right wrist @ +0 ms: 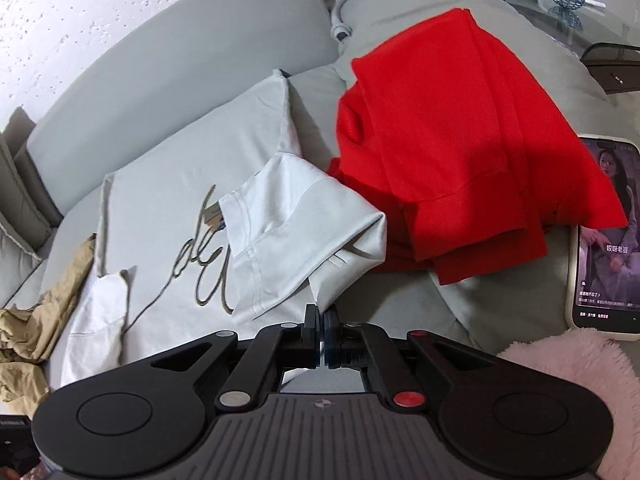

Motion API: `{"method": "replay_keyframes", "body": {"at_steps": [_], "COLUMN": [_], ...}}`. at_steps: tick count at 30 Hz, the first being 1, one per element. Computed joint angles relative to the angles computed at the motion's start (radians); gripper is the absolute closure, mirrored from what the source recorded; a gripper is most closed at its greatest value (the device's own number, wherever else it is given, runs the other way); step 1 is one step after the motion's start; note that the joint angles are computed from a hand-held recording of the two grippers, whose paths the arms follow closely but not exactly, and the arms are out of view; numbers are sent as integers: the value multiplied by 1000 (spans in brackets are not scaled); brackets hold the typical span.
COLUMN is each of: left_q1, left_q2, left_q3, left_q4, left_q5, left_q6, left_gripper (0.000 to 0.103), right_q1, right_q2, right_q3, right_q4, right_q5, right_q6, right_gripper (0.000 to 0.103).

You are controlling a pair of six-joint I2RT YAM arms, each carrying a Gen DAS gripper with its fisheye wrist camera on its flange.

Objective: Fold clothes

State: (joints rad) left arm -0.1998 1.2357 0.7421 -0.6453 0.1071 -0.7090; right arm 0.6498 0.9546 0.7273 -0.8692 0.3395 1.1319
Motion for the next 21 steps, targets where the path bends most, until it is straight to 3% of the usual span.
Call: {"method": "replay_keyframes", "body": {"at_steps": [2,4,5,8,9,17,21], "left_q1": [58,84,75,42,41,40,31], "left_q2": [-30,-42,-41,-32,-26,45,71], "left_q3": [-43,-75,-75,-85,-94,-127,-117], "left_q4": [41,77,76,101,122,261,256], "left_q5": [122,206,205,187,187,213,172], "left_q6": [-19,-61,-64,-114,-142,-236,-236], "left_gripper": [102,93,91,70,67,70,81], "right_q1": [-15,-51,-62,-75,-76,-100,-107], "right_q2": [-32,-71,-82,-143,-171,-219,-211], "right_q3": [-18,-44,-51,-93,-106,-143,-153], "right_q4": [21,37,38,35,31,69,91], "right_q5": [-19,-67,-84,-112,-115,-156,-170], "right_q6": [2,3,9,60,73,93,100], "right_gripper": [97,87,83,68,68,68,68]}}
